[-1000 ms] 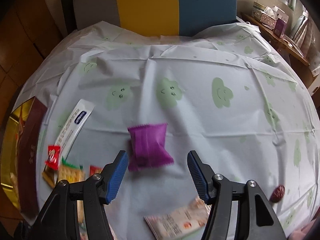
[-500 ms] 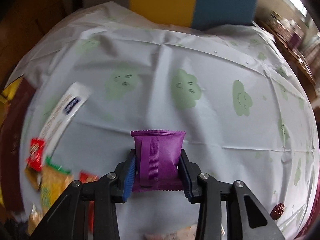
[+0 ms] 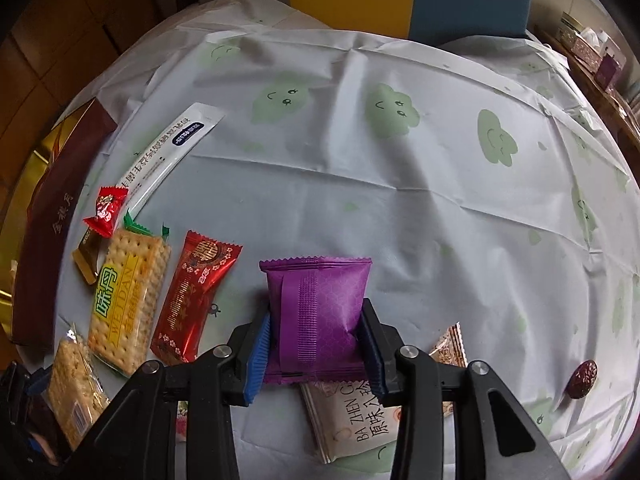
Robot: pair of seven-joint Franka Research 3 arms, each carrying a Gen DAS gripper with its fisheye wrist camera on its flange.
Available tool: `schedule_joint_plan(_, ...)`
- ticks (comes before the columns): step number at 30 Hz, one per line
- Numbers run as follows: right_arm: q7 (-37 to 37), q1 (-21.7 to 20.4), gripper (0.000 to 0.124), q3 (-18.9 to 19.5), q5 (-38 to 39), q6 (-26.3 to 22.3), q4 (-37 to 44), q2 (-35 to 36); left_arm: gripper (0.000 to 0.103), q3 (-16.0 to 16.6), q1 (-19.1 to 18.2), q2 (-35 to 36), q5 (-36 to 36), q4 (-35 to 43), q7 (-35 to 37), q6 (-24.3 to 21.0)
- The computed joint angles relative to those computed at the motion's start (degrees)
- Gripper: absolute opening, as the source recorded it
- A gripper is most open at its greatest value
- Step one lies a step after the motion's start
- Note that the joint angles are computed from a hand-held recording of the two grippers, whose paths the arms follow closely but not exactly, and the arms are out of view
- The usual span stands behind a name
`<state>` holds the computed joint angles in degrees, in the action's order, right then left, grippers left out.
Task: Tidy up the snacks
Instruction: 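Lower the yellow grain bag into the gold tray with left tool while right tool holds purple pouch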
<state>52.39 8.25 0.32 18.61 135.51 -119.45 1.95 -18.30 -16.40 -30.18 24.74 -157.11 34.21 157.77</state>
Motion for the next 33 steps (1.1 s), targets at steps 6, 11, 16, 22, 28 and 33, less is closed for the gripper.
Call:
schedule_joint_plan(6,-1.8,-0.2,0.042,-0.2,-0.4,1.7,-0.6,0.1,0.071,0.1,0.2,-2.5,-0.2,-1.4,-0.9,1.8)
schedule_joint_plan(11,-1.5,0.1,0.042,0.1,-1.4,2.8,-2.5,-1.4,0.071,0.5,0.5,-6.7,-0.4,-2.2,-1.6,3.4)
schedule_joint_plan(16,-1.5,0.7,0.042,0.4,-2.3,4.8,-4.6,-2.7,0.072,2.3,1.3,-13.6,-2.8,-3.5,-2.5,2.6)
schedule_joint_plan(22,-1.1,1.5,0.042,0.8,-3.9,7.1,-6.9,-4.1,0.072,3.5,7.0,-23.9,-4.1,-5.1,-5.8,-5.4)
schedule_joint_plan(28,-0.7,1.9,0.042,0.9,-4.9,7.9,-7.8,-4.9,0.072,6.3,12.3,-26.7,-4.3,-6.6,-8.1,-12.9)
schedule_joint_plan(33,-1.0,1.9,0.042,0.7,-5.3,7.9,-7.9,-5.2,0.072,7.3,16.3,-24.6,-2.5,-7.5,-7.8,-14.4)
